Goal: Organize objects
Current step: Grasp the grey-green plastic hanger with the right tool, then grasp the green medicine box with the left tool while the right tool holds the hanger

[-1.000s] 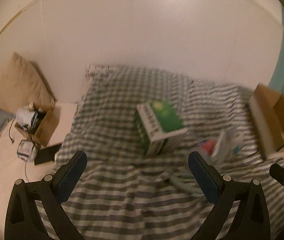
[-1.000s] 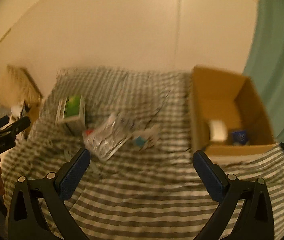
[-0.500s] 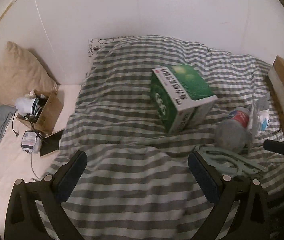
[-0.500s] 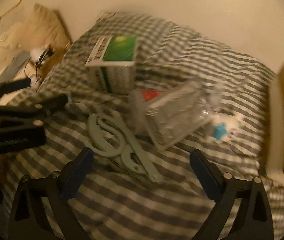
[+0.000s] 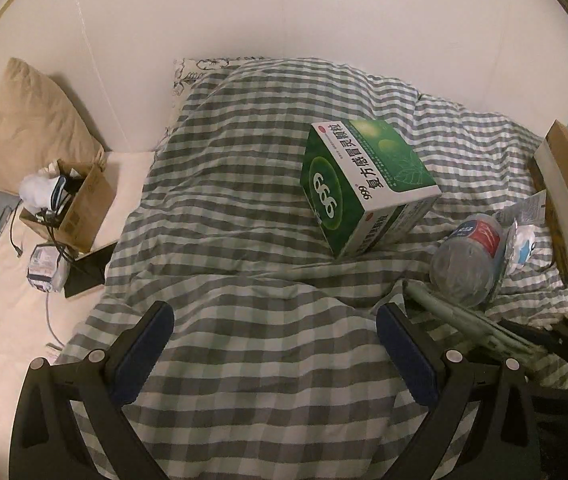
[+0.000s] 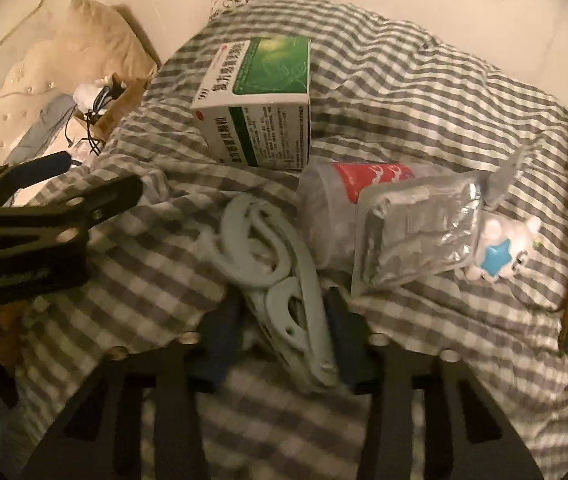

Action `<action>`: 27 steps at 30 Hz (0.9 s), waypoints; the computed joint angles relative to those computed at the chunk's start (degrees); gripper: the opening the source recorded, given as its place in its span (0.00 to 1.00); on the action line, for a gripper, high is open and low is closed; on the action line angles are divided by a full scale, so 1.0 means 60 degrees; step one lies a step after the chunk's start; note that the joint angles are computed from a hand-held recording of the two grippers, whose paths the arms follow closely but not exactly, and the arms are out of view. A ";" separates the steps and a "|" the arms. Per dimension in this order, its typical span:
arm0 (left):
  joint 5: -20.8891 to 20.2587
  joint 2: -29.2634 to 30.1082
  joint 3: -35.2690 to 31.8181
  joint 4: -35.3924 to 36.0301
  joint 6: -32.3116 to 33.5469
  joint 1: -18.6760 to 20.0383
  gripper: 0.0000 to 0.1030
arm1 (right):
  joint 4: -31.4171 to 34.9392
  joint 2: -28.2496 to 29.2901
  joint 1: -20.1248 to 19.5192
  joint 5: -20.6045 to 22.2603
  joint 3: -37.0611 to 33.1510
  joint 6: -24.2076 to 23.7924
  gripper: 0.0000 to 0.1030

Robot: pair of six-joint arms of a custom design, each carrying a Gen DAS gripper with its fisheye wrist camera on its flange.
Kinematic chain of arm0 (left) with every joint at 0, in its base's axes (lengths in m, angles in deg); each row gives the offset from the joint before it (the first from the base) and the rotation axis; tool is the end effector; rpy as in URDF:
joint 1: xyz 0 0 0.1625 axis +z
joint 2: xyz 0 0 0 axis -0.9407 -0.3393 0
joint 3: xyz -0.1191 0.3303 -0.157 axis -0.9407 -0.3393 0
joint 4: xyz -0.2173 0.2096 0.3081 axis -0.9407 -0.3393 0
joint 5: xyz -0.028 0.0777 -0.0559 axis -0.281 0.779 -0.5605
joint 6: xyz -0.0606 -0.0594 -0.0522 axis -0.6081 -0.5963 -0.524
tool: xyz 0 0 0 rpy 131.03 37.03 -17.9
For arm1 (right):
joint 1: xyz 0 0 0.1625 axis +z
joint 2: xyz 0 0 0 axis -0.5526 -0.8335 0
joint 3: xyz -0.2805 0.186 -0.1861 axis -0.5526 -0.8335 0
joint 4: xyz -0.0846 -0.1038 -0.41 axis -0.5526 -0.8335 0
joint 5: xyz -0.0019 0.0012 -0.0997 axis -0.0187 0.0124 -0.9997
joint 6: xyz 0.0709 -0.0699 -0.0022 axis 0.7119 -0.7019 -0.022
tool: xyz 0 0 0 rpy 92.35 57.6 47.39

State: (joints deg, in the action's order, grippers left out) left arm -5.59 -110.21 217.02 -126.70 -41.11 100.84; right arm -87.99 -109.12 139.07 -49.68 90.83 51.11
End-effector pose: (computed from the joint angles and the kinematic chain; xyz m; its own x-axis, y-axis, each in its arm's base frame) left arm -0.1730 -0.3397 0.1053 -0.6722 0.2539 -0.6955 0.5364 0.8145 -0.2210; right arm 0.1556 -0.2944 0.1122 -0.7705 -0.1277 0.6246 -0.3413 0.9101 -0.2350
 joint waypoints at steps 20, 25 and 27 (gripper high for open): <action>0.0061 0.0341 -0.0042 -0.1227 -0.0347 -0.0754 1.00 | 0.0271 -0.3209 0.2288 -0.2384 0.0739 0.1943 0.21; 0.0055 0.1667 -0.0577 -0.2564 -0.0450 -0.0451 1.00 | -0.1578 -0.2658 0.1624 -0.2767 0.0715 0.0901 0.21; 0.0090 0.2326 -0.0837 -0.3050 -0.0293 -0.0360 1.00 | -0.2479 -0.2281 0.1182 -0.2676 0.0727 0.0396 0.21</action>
